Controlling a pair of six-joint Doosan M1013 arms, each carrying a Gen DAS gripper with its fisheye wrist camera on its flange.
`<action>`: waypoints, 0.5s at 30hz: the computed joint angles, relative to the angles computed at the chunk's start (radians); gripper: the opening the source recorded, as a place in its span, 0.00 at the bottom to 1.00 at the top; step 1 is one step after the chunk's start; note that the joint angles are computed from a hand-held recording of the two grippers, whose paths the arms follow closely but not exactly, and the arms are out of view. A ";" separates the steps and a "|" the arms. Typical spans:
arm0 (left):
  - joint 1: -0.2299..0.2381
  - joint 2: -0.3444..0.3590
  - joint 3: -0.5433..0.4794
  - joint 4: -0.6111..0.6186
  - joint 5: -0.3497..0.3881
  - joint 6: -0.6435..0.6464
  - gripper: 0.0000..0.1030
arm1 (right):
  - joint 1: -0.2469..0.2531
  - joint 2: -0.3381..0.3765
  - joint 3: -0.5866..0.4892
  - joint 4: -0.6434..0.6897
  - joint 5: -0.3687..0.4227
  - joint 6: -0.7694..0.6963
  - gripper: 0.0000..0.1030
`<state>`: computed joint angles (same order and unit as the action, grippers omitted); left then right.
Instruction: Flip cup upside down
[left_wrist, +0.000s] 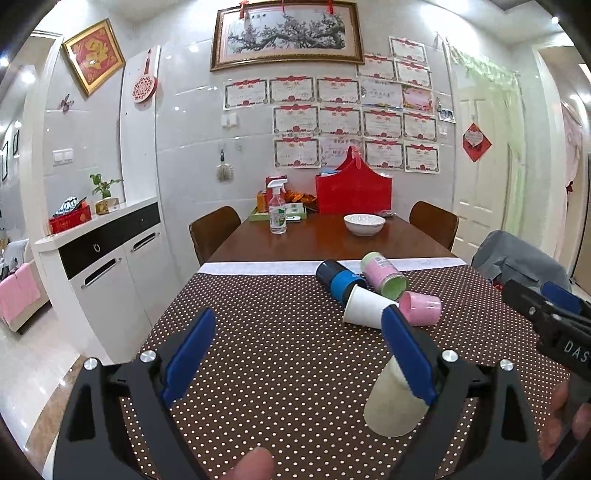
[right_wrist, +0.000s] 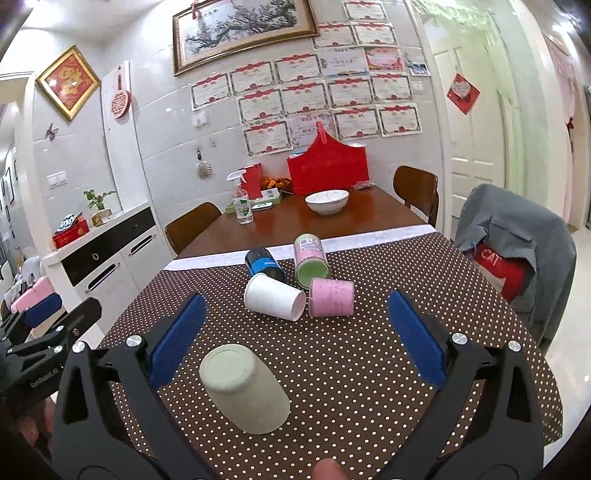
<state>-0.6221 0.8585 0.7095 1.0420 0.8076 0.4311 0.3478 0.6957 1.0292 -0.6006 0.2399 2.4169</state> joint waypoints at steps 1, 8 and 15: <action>-0.001 0.001 -0.003 0.003 -0.001 -0.001 0.87 | -0.001 -0.002 0.001 -0.004 -0.003 0.004 0.94; -0.001 0.013 -0.030 0.006 0.005 0.001 0.87 | -0.008 0.005 -0.015 -0.020 0.009 0.019 0.94; 0.003 0.013 -0.031 0.003 0.008 -0.003 0.87 | -0.015 0.005 -0.012 0.016 -0.001 -0.010 0.94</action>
<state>-0.6192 0.8711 0.6782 1.0448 0.8161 0.4286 0.3329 0.7010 1.0177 -0.5843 0.2389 2.4071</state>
